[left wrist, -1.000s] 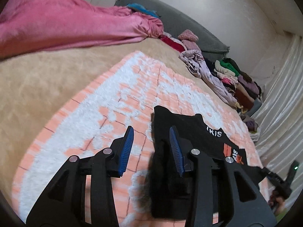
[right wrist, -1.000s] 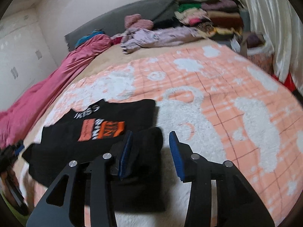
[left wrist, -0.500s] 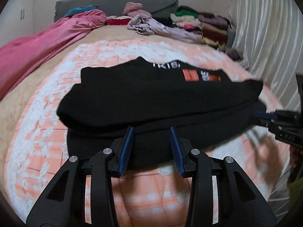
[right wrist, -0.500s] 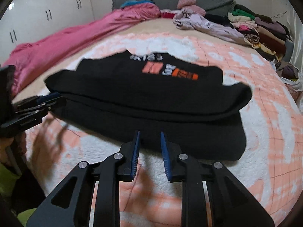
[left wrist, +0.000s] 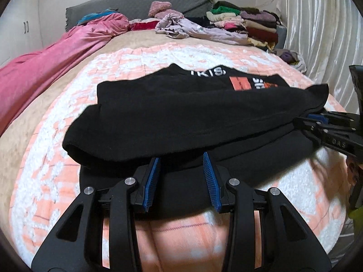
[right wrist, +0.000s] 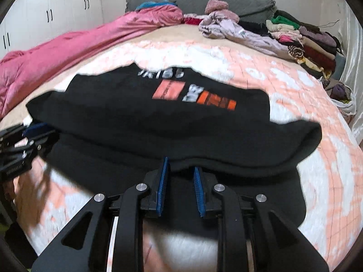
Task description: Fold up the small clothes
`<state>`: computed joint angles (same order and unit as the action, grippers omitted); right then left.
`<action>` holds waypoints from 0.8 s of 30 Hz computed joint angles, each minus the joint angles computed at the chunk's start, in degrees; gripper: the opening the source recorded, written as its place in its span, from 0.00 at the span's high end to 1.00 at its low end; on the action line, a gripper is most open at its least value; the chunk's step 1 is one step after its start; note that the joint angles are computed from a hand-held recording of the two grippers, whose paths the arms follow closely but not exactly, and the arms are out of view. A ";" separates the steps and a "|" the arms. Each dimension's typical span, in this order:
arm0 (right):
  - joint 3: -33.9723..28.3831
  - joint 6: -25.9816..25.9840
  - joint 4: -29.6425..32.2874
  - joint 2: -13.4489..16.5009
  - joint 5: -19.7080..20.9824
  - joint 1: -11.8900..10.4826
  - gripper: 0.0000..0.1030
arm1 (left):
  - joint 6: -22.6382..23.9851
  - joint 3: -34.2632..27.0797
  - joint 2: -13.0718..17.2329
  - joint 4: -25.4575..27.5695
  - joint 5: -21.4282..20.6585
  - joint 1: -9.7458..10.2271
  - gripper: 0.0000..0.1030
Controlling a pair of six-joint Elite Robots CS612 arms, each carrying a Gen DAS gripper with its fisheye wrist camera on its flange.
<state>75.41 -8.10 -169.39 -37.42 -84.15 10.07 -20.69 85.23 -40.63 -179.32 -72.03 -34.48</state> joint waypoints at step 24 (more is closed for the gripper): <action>-22.06 7.57 8.71 8.74 0.65 -0.81 0.79 | 2.10 -4.70 2.14 2.45 -5.79 0.89 0.58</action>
